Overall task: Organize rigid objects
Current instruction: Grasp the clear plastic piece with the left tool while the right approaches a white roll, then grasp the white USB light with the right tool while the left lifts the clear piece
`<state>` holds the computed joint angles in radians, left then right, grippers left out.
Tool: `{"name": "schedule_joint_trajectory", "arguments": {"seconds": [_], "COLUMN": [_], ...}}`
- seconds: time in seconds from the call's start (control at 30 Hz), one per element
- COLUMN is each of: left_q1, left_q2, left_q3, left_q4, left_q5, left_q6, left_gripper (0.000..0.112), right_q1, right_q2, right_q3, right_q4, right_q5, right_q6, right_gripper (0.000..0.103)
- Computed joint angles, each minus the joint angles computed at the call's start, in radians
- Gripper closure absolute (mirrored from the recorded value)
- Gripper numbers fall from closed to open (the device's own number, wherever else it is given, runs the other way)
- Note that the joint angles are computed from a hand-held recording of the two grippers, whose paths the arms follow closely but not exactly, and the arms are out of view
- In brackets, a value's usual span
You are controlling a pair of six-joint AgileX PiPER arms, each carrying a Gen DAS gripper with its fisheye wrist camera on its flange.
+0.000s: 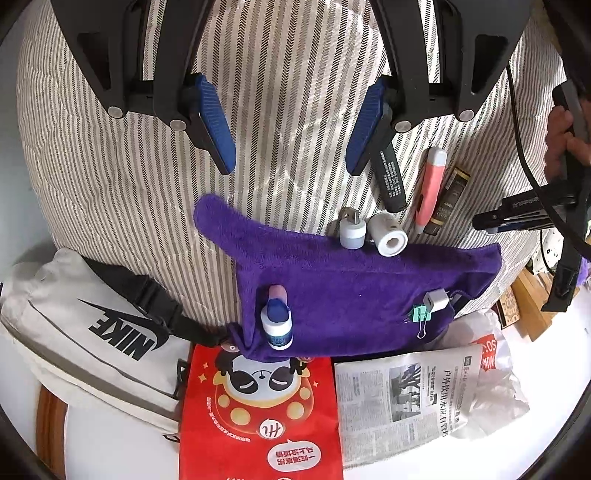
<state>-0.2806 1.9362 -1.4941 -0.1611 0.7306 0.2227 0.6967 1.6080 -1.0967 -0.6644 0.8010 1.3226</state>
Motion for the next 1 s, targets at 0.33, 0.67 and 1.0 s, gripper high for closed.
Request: {"name": "schedule_joint_trajectory", "arguments": {"seconds": [0.33,0.67,1.0], "left_q1": [-0.014,-0.009,0.010], "left_q2": [-0.046,-0.071,-0.064], "left_q3": [0.091,0.133,0.123], "left_q4": [0.089,0.072,0.007], "left_q5": [-0.099,-0.128,-0.115], "left_q6": [-0.028,0.025,0.091], "left_gripper": [0.082,0.082,0.082], "right_q1": [-0.034,-0.091,-0.094], "right_q2": [0.066,0.243,0.372], "right_q3": [-0.055,-0.238,-0.363], "right_q4": [0.033,0.070,0.050], "right_q5": [-0.082,-0.078,-0.048], "right_q6": [-0.041,-0.180,-0.239], "right_gripper": [0.042,0.053,0.075]}}
